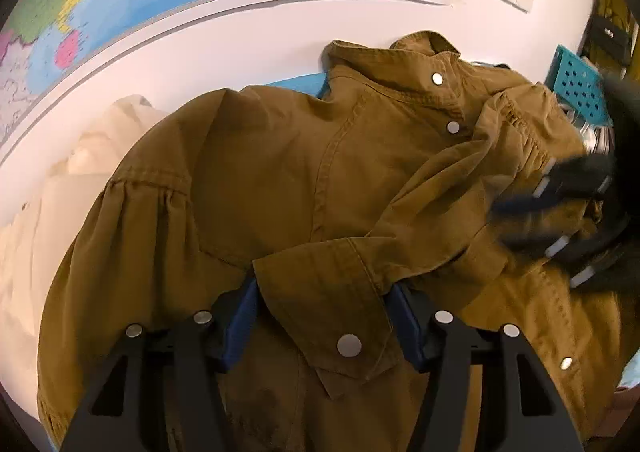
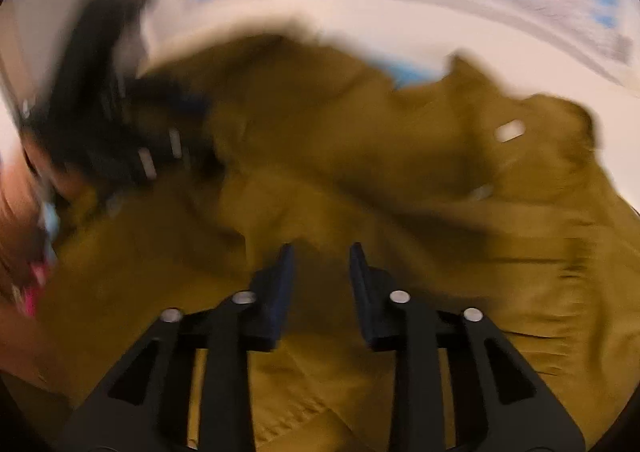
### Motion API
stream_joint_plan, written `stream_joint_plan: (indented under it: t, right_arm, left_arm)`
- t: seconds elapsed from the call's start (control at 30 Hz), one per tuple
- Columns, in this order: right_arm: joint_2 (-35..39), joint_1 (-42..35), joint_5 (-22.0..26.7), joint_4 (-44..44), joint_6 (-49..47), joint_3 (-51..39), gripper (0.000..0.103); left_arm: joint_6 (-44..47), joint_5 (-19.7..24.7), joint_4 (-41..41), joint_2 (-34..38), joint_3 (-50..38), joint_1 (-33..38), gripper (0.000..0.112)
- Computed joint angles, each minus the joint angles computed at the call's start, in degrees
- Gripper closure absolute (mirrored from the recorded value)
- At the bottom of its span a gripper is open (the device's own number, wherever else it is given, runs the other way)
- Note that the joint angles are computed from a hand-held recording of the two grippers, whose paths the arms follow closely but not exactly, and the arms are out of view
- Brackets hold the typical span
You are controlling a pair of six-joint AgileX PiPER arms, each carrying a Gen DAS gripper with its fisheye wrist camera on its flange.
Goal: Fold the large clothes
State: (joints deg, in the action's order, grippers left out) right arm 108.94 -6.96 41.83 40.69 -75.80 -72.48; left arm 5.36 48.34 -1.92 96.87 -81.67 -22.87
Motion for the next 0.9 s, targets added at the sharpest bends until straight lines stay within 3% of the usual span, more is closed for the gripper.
stream_joint_plan:
  t: [0.07,0.17,0.27,0.33,0.43,0.53,0.63,0.7,0.77,0.83,0.9]
  right_arm:
    - [-0.6,0.3,-2.3,-0.1,-1.4,2.0,0.085]
    - [-1.2,-1.8,1.8,0.5,1.1,0.3,0.083]
    - [-4.0,-4.4,4.7,5.4,-2.1,1.1,0.069]
    - [-5.3,-4.6,6.0,8.3,-4.0,1.5,0.065]
    - [-4.8,-1.0,4.6,9.6,-3.5,0.5,0.065]
    - [-3.8,3.2,-0.1,11.4,-4.3,2.4,0.066]
    - [0.4,5.3,-0.3,5.1,3.6,-0.2,0.066]
    - [-0.5,6.0,-1.8,5.5,4.1,1.4,0.063]
    - [-2.2,5.5,-1.0,7.9,2.9,2.8,0.059]
    - [-5.0,4.8,-0.2,11.4,0.1,5.4,0.054]
    - [-7.4,3.5,3.9,14.4,-3.4,7.4,0.048]
  left_arm:
    - [1.1,0.0,-1.2,-3.1,2.2,0.4,0.05]
    - [-0.4,-4.3,3.4,-12.8,9.9,0.3,0.042]
    - [1.3,-5.4,2.5,-21.5,15.5,3.5,0.037]
    - [-2.0,-5.7,7.5,-26.2,19.3,4.0,0.033]
    - [-1.7,-4.0,8.5,-30.8,24.4,6.7,0.033]
    - [-3.9,-3.0,11.2,-34.0,29.7,7.0,0.033]
    - [-7.0,-1.8,15.2,-37.1,34.4,5.7,0.033]
    - [-10.4,-0.3,19.3,-39.5,37.5,3.8,0.035]
    - [-12.0,0.7,21.4,-41.6,40.5,3.2,0.054]
    - [-10.3,0.6,19.9,-42.1,41.9,5.6,0.088]
    - [-4.8,-0.5,15.1,-42.6,42.2,10.5,0.104]
